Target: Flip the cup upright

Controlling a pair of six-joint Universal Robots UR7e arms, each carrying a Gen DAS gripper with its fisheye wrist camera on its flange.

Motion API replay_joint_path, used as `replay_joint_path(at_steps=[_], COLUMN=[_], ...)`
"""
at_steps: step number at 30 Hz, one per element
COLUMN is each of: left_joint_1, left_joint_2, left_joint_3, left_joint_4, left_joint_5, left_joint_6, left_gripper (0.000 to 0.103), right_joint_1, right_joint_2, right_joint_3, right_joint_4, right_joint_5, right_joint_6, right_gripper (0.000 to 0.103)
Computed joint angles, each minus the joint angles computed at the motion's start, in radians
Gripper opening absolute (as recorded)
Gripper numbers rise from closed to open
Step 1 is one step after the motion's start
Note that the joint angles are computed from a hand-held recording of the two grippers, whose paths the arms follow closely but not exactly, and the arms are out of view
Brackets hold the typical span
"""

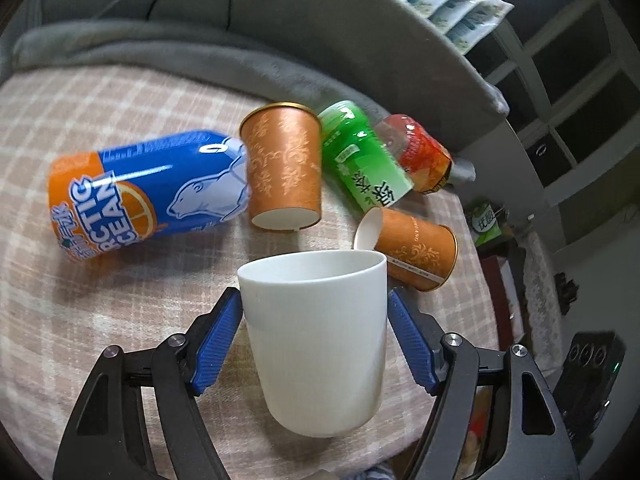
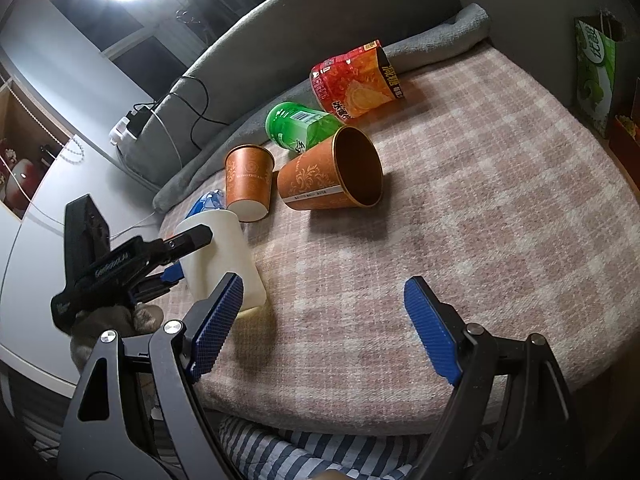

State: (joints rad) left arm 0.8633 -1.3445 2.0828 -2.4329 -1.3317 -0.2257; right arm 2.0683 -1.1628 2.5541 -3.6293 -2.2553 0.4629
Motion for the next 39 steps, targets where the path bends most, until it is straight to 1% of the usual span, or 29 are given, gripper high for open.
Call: replay_joint_path(at_steps=[3,10,13,18,32,39], left_joint_1=[-0.028,-0.084,-0.103,-0.124,-0.148,-0.172], left_joint_2=[-0.008,-0.010,-0.012,-0.013,0.005,0.019], left_joint_3=[0.028,0.080,0.100,0.121,0.139,0.153], left_joint_4=[-0.040,-0.135,-0.173,-0.208,-0.246,-0.269], left_joint_5=[0.032,0.101,0.134,0.166,0.200,0.222], left_joint_6=[0.031,0.096,0.124,0.158,0.199,0.229], left_gripper=[0.074,0.074,0.074,0.074,0.074,0.074], right_joint_1=[0.006,0.038,0.049,0.064,0.061,0.061], right_joint_2=[0.001,0.016,0.022,0.035,0.025,0.016], right_joint_3=[-0.003,-0.023,-0.033,-0.043,-0.034,-0.027], right_joint_4=[0.002,0.024,0.044,0.052,0.053,0.055], right_joint_5=[-0.013,-0.083,-0.111,-0.152,-0.163,-0.172], right_joint_6=[-0.010,-0.041,-0.048,-0.065,-0.058,-0.046], right_gripper=[0.085,0.085,0.085,0.085,0.085,0.085])
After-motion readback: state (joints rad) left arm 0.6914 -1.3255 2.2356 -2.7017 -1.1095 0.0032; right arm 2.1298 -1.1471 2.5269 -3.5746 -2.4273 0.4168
